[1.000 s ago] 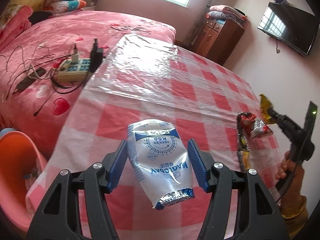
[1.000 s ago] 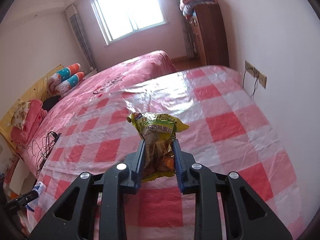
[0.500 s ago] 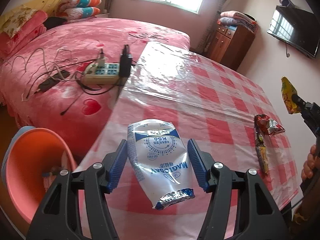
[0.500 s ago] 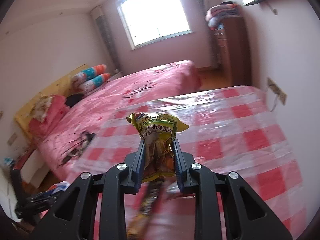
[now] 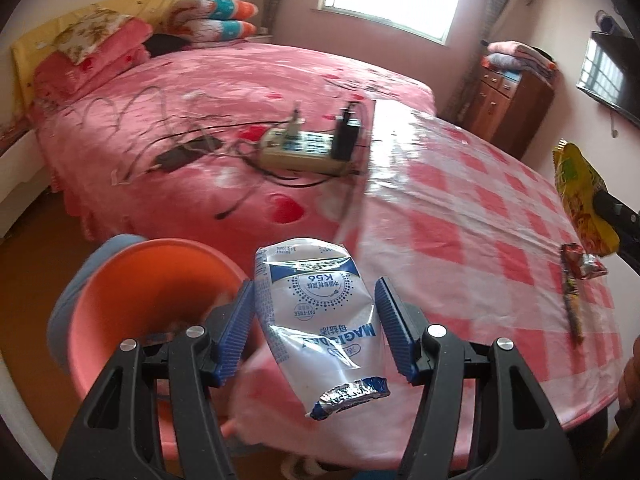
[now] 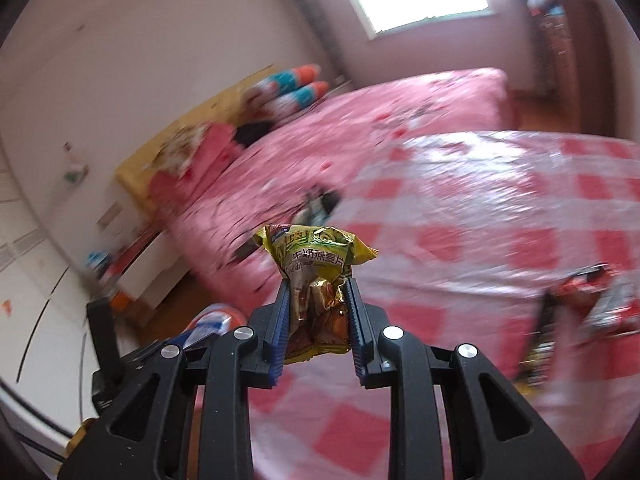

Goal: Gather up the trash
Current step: 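Lift and carry the bottle and snack bag to the orange bucket, then open both tools over the bucket to drop the bottle and snack bag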

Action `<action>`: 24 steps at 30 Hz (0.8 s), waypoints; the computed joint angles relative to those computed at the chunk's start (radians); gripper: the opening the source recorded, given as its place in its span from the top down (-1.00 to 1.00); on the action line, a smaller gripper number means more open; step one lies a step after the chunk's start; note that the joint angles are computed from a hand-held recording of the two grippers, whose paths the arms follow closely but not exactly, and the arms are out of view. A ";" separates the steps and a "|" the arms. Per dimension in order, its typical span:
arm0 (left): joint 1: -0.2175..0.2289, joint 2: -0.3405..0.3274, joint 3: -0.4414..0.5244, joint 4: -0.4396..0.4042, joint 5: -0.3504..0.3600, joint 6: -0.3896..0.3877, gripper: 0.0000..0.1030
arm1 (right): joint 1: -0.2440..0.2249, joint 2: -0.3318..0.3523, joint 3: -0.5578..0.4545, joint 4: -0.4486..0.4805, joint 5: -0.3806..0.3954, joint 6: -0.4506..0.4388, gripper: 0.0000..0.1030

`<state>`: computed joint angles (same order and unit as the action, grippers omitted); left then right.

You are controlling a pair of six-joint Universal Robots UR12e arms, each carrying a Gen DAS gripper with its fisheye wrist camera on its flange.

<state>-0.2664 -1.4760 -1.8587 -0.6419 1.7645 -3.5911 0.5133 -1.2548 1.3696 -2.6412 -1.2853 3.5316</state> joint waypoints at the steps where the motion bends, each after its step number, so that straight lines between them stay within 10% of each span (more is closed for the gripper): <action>1: 0.005 0.007 -0.008 -0.006 0.008 -0.006 -0.20 | 0.007 0.014 -0.018 0.016 0.026 -0.006 0.46; 18: 0.092 0.097 -0.108 -0.104 0.086 -0.108 -0.20 | 0.126 0.218 -0.322 0.247 0.172 -0.172 0.45; 24: 0.108 0.105 -0.111 -0.178 0.134 -0.155 -0.59 | 0.152 0.277 -0.399 0.313 0.189 -0.201 0.13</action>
